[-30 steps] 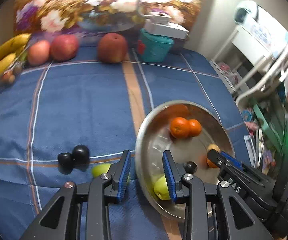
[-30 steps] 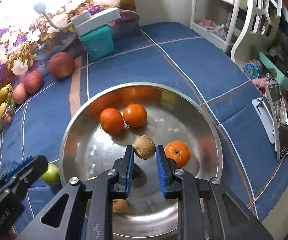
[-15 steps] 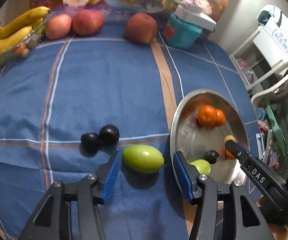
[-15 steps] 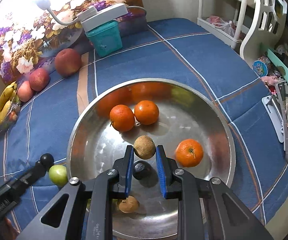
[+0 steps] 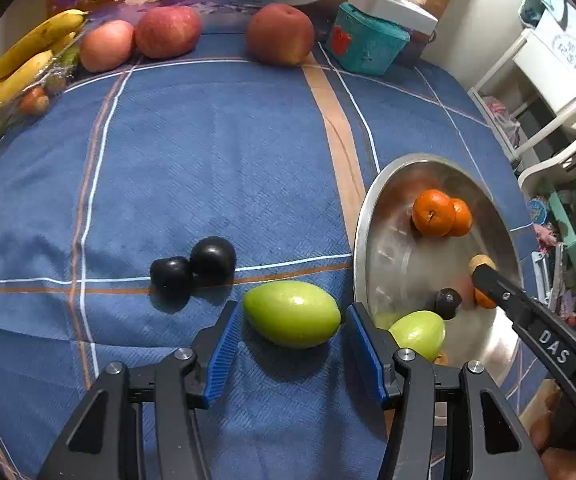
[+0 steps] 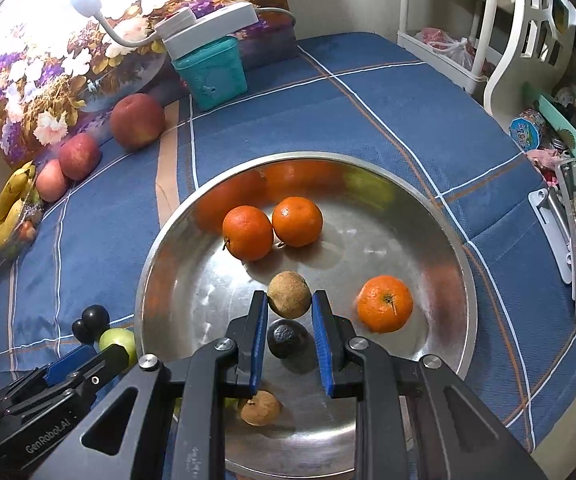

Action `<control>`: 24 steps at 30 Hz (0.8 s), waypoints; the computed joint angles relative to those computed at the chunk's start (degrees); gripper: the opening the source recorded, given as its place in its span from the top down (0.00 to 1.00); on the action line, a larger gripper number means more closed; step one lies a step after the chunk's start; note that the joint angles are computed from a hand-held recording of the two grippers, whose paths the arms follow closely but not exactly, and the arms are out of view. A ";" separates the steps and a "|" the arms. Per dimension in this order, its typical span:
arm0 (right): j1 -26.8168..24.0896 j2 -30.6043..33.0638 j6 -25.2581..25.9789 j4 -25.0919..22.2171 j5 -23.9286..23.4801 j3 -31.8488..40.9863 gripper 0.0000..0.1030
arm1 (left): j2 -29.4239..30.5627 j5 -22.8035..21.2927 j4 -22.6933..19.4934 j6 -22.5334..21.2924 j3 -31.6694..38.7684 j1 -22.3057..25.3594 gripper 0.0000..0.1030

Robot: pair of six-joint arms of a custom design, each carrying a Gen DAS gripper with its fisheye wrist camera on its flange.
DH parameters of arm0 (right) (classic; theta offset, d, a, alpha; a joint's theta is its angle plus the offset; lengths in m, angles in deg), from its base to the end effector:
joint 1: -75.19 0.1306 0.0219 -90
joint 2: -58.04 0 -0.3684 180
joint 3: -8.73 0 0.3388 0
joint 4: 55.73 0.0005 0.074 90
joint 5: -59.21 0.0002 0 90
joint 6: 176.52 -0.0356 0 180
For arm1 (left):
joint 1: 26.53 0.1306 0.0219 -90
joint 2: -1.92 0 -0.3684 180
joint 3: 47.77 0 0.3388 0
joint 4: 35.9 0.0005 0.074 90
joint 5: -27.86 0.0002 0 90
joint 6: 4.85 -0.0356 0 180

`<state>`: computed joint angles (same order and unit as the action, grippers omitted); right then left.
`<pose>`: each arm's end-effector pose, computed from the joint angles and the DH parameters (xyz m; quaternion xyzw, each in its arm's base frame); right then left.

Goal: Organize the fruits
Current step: 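Carry the pear into the bowl with the left tool while the right tool releases the kiwi there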

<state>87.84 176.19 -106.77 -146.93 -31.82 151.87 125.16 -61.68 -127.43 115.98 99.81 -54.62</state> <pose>0.5335 0.1199 0.4982 0.0630 0.9765 0.0668 0.1952 0.5067 -0.2714 0.4773 -0.0226 0.9800 -0.1007 0.1702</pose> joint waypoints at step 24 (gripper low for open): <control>-0.37 0.32 -0.64 -0.17 -0.38 0.37 0.77 | -4.57 6.20 10.16 0.27 -4.03 1.29 0.46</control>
